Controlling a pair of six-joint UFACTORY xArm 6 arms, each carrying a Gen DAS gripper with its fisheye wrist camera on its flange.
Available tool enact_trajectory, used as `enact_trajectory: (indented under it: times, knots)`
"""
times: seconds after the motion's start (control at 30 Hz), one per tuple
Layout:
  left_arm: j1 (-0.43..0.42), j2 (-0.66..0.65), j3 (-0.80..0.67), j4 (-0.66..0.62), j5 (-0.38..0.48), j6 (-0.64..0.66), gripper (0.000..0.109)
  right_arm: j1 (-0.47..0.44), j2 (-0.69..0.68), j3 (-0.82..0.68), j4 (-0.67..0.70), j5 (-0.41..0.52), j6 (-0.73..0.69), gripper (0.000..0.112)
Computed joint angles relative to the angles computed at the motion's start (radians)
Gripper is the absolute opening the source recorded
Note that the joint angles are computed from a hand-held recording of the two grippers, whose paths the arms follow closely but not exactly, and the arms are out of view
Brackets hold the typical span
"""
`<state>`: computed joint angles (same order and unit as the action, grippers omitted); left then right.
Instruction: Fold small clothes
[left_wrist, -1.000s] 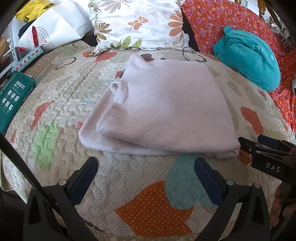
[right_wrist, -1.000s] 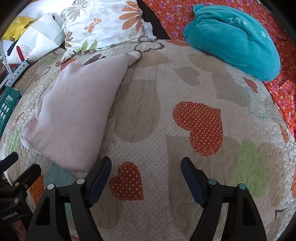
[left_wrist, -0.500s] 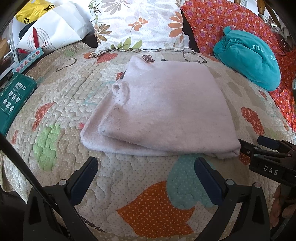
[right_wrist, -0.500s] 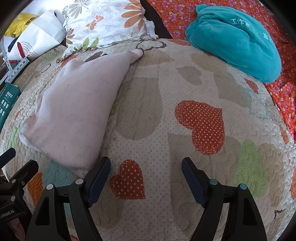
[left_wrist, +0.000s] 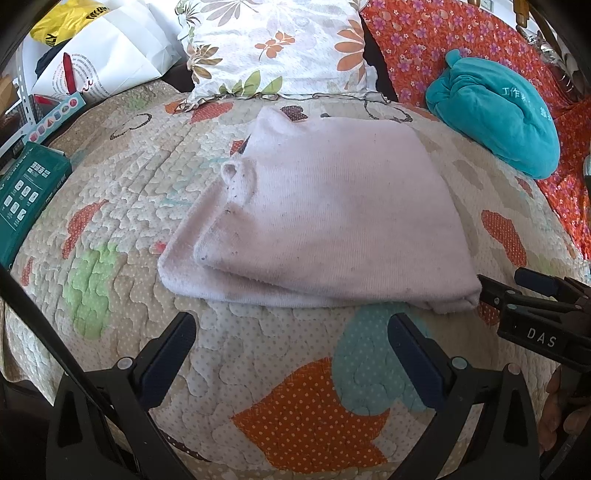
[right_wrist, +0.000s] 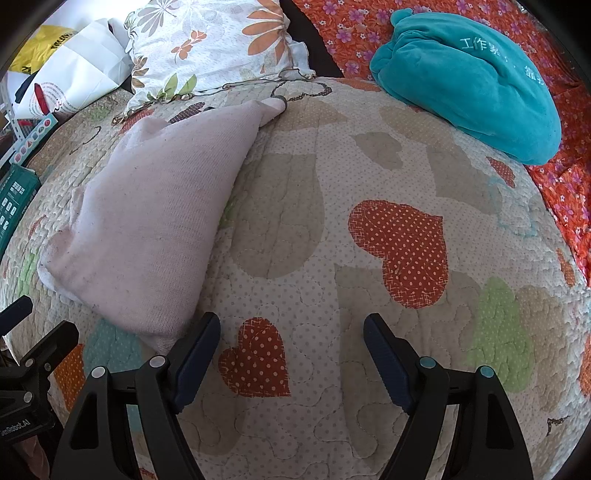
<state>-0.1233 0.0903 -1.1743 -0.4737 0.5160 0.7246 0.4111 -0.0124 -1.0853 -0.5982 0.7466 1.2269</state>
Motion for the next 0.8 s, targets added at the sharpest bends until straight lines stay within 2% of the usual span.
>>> enact_trajectory:
  times: [0.8]
  knots:
    - [0.007, 0.014, -0.017, 0.009, 0.024, -0.002, 0.103, -0.003, -0.004, 0.005, -0.001, 0.001, 0.003, 0.085]
